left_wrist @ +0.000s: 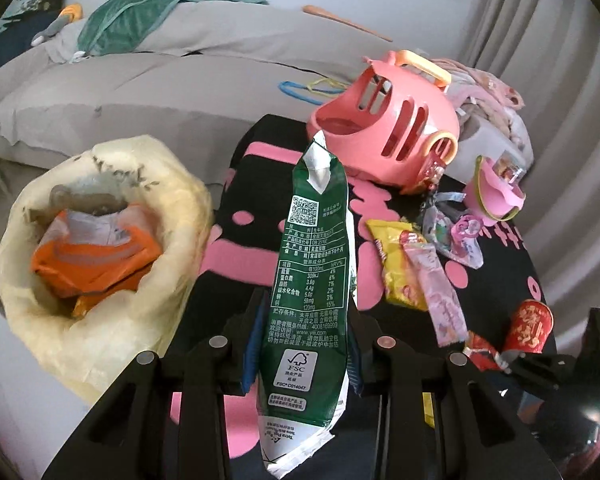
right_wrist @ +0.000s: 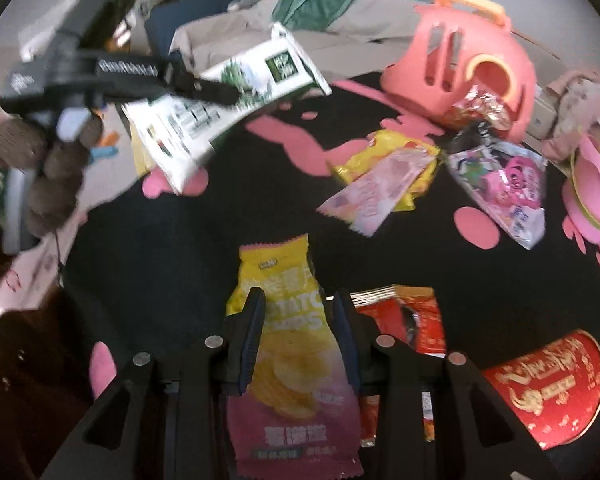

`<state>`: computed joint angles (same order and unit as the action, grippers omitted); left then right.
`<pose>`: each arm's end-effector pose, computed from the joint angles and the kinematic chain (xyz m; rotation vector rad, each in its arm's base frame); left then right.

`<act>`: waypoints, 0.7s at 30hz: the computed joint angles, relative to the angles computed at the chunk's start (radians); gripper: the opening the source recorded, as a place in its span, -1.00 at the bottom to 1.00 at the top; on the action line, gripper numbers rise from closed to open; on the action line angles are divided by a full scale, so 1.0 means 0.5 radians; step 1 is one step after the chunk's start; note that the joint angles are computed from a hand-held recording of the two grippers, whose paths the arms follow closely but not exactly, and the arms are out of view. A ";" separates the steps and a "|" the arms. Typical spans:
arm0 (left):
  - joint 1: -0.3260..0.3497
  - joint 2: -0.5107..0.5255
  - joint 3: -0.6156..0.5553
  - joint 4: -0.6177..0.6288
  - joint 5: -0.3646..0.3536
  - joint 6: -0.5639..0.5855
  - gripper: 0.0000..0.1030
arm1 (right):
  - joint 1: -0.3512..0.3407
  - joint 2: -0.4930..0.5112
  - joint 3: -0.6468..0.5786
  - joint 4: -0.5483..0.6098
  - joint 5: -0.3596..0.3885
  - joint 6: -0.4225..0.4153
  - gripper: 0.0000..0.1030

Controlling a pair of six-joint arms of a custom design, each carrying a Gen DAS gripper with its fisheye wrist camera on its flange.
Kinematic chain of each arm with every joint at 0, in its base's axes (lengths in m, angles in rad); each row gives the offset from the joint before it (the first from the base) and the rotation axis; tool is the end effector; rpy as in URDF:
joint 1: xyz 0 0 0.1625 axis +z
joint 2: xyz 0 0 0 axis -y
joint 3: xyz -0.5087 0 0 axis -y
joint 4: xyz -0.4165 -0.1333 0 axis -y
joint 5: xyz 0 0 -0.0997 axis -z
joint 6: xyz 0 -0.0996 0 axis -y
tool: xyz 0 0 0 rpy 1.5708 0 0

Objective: Collect trash
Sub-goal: 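Grasp the white-green milk carton with the left tool while the right tool reaches for the chips bag, then grasp the yellow potato chips bag with the right tool while the left tool holds the carton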

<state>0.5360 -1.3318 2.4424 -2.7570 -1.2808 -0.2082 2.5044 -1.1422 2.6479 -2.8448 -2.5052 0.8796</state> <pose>-0.2716 -0.3495 0.1959 1.1621 2.6902 -0.3393 0.2904 -0.1488 0.1291 0.1962 -2.2850 0.7452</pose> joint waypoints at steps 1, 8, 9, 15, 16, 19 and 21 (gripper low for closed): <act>0.003 -0.014 0.010 0.003 -0.004 -0.006 -0.32 | -0.018 0.014 -0.006 0.001 0.013 -0.014 -0.36; 0.006 -0.089 0.071 0.002 0.011 -0.031 -0.32 | -0.057 0.072 0.032 -0.280 0.048 -0.179 -0.77; 0.004 -0.092 0.073 0.002 0.010 -0.040 -0.32 | -0.063 0.071 0.033 -0.301 0.051 -0.178 -0.79; 0.010 -0.161 0.094 0.049 0.035 -0.070 -0.31 | -0.043 0.079 0.022 -0.376 0.065 -0.150 -0.79; 0.010 -0.181 0.100 0.054 0.044 -0.077 -0.31 | -0.033 0.078 0.016 -0.360 0.057 -0.123 -0.64; 0.014 -0.223 0.112 0.066 0.052 -0.107 -0.31 | -0.006 0.075 -0.009 -0.271 0.035 -0.051 0.00; 0.014 -0.256 0.124 0.078 0.051 -0.137 -0.31 | 0.009 0.103 -0.004 -0.352 0.040 -0.061 -0.01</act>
<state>0.5428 -1.4596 2.5043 -2.7179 -1.2553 -0.2768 2.5087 -1.0908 2.6460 -3.0206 -2.4853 0.8491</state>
